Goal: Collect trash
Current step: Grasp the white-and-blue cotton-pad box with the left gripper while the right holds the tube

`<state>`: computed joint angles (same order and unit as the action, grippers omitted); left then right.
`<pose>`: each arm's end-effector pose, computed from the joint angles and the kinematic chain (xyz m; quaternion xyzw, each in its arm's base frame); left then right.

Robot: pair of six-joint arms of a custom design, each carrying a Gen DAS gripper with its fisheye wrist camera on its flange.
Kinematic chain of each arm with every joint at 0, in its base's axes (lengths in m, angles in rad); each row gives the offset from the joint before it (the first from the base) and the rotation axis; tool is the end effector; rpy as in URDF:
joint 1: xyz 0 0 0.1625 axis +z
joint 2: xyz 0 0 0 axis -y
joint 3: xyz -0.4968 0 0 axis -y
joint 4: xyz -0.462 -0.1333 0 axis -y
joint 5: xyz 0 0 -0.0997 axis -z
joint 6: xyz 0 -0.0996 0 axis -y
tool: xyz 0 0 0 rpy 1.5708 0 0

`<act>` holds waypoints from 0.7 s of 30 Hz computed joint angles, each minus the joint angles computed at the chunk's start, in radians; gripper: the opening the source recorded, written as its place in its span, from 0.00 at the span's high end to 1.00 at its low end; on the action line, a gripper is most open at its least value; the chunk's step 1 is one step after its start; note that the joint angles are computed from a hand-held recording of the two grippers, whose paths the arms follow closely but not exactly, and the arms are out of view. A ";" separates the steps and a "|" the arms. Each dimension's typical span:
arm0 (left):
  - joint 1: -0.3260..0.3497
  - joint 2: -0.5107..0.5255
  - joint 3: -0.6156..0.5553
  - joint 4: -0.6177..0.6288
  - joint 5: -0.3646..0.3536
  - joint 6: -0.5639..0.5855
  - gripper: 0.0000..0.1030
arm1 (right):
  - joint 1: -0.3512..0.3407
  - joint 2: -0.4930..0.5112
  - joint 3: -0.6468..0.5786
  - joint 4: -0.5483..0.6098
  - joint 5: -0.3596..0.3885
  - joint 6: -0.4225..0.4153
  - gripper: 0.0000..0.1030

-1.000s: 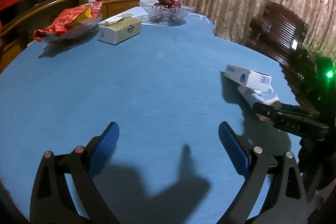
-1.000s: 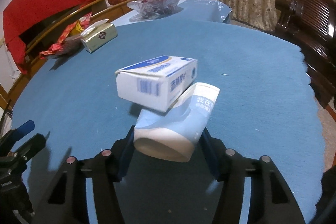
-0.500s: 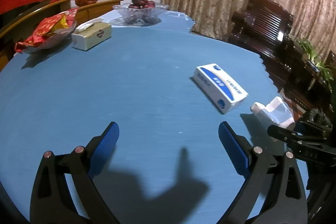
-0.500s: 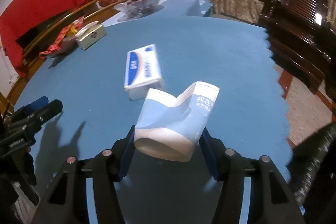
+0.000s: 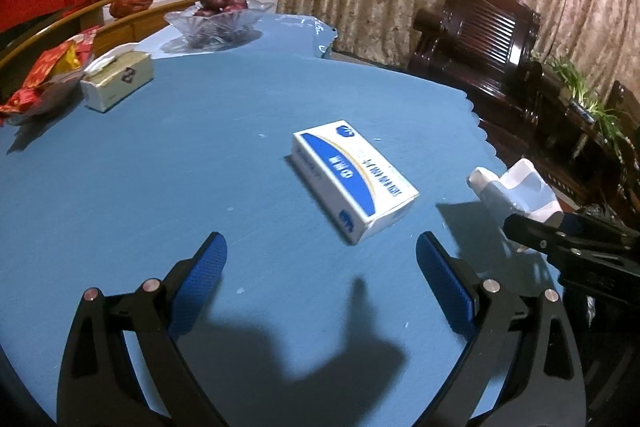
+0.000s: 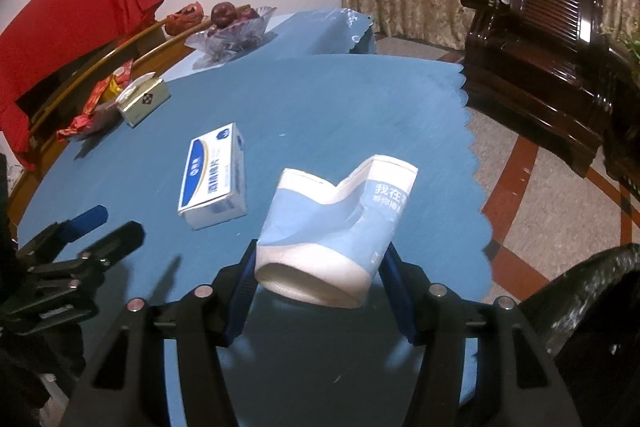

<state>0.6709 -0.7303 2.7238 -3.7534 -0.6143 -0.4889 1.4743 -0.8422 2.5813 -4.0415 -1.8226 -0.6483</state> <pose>-0.0931 -0.3480 0.0349 0.1378 0.8741 -0.3576 0.2984 0.0702 -0.4006 0.0725 0.2092 -0.9036 0.2879 0.2383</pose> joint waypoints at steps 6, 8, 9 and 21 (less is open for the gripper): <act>0.052 0.037 -0.083 -0.001 -0.025 0.062 0.10 | -0.030 -0.034 -0.007 0.025 0.012 -0.001 0.44; 0.063 0.050 -0.108 0.004 -0.030 0.070 0.10 | -0.038 -0.044 -0.011 0.034 0.013 -0.003 0.44; 0.070 0.058 -0.125 0.011 -0.029 0.074 0.10 | -0.040 -0.045 -0.012 0.034 0.013 -0.003 0.44; 0.127 0.025 -0.168 0.170 0.020 0.001 0.10 | -0.048 -0.039 -0.020 0.042 0.021 -0.001 0.44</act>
<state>0.7981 -0.7056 2.5555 -3.5837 -0.5944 -0.4877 1.4259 -0.8810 2.5610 -3.9995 -1.8020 -0.6490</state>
